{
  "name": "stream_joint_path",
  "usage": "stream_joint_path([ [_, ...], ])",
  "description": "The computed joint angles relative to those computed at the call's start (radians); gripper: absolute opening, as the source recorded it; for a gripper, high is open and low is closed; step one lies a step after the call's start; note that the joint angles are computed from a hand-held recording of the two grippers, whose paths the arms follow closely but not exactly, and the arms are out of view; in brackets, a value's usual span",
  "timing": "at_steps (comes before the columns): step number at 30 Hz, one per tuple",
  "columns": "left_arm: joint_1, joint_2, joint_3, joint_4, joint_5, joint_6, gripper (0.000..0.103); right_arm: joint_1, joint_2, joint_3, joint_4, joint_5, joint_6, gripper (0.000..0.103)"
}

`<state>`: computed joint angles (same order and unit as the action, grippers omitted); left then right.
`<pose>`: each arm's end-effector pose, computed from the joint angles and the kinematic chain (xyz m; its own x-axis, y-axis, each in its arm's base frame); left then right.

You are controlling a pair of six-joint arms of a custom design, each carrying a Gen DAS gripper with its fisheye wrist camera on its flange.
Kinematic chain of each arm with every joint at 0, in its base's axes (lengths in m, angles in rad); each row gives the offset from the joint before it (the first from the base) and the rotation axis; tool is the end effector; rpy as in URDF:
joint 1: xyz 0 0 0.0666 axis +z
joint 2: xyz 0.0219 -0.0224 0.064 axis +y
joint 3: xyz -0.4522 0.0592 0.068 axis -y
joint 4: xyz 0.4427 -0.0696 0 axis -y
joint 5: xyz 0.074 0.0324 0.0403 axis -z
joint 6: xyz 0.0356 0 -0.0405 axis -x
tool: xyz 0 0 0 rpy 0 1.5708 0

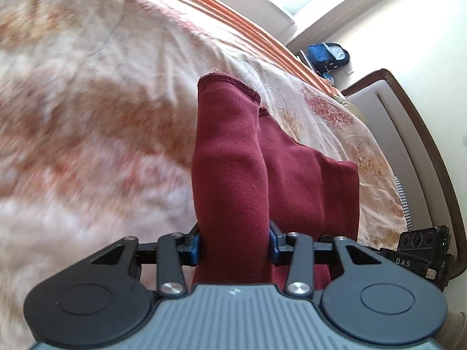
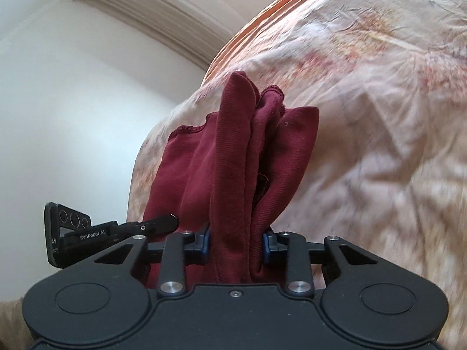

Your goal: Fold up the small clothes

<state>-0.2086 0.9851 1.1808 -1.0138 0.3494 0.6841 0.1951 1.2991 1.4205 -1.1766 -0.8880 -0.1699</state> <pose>0.3263 -0.0819 0.5525 -0.8210 -0.4332 -0.3719 -0.1230 0.7703 -0.6257 0.4390 0.1145 0.5541 -0.9253 -0.0741 -0.3718 -0.3461 0.5655 0.7486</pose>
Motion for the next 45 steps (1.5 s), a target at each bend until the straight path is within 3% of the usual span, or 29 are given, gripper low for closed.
stream_joint_path([
  [6, 0.045, -0.149, -0.067, -0.126, 0.008, 0.016, 0.045, 0.069, -0.063, -0.047, -0.073, 0.012, 0.001, 0.033],
  [10, 0.109, -0.207, -0.075, -0.204, 0.004, -0.017, 0.045, 0.147, -0.079, -0.066, -0.049, 0.023, -0.049, 0.033],
  [14, 0.249, -0.236, -0.057, -0.277, 0.022, -0.117, 0.045, 0.25, -0.064, -0.065, 0.048, 0.047, -0.143, 0.034],
  [18, 0.452, -0.223, -0.024, -0.32, 0.068, -0.283, 0.045, 0.356, 0.0, -0.027, 0.176, 0.071, -0.225, 0.033],
  [22, 0.654, -0.17, 0.005, -0.32, 0.122, -0.437, 0.045, 0.45, 0.107, 0.072, 0.249, 0.105, -0.241, 0.034],
  [26, 0.762, -0.105, 0.022, -0.271, 0.141, -0.506, 0.046, 0.513, 0.225, 0.186, 0.281, 0.127, -0.236, 0.034],
  [32, 0.817, -0.058, -0.053, -0.236, 0.123, -0.548, 0.051, 0.555, 0.338, 0.225, 0.249, 0.159, -0.217, 0.038],
  [38, 0.856, -0.065, -0.078, -0.226, 0.183, -0.541, 0.066, 0.54, 0.295, 0.122, 0.359, 0.175, -0.383, 0.061],
  [45, 0.884, -0.052, -0.06, -0.263, 0.198, -0.588, 0.076, 0.527, 0.234, 0.115, 0.285, 0.265, -0.332, 0.074],
])
